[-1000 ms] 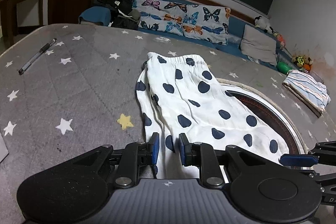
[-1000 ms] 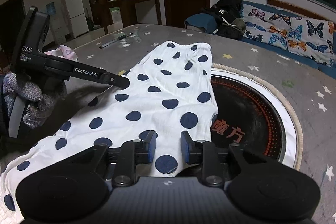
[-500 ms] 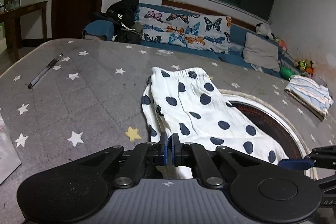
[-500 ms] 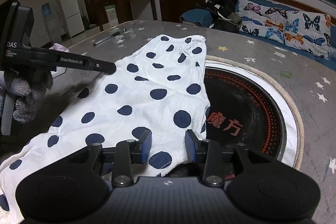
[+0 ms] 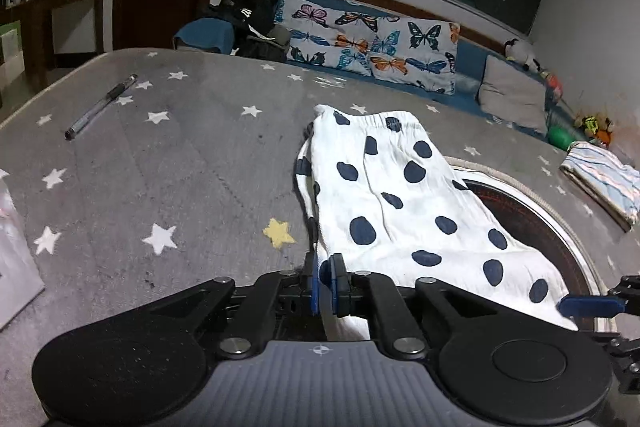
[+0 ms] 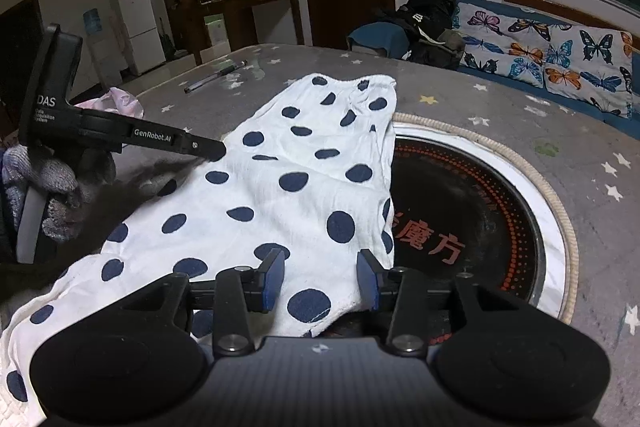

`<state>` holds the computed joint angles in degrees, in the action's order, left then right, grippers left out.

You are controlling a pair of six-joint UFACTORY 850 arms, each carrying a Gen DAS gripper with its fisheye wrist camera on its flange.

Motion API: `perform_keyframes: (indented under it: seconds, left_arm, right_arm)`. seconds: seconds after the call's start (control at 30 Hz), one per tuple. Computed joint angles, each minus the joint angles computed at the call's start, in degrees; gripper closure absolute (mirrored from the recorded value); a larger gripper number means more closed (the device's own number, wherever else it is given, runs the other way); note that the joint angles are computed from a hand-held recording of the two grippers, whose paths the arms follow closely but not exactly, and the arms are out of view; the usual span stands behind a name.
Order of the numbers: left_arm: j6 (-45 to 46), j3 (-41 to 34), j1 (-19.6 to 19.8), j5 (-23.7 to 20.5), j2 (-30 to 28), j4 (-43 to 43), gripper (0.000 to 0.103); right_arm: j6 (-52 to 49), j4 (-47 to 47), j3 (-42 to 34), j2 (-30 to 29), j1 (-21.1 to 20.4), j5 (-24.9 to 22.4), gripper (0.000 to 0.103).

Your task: Fold clothes

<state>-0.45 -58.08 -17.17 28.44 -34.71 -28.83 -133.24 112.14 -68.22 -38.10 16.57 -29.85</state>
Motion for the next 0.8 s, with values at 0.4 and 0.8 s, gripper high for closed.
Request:
perform_keyframes:
  seconds: [0.4, 0.8]
  left_arm:
    - [-1.05, -1.08, -1.34, 0.11, 0.05, 5.42, 0.093]
    - [-5.43, -5.94, -1.25, -4.47, -2.62, 15.15, 0.093]
  right_arm:
    - [1.60, -2.02, -1.65, -1.03, 0.68, 0.29, 0.062]
    - [2.67, -3.00, -2.64, -1.58, 0.57, -0.61, 0.062]
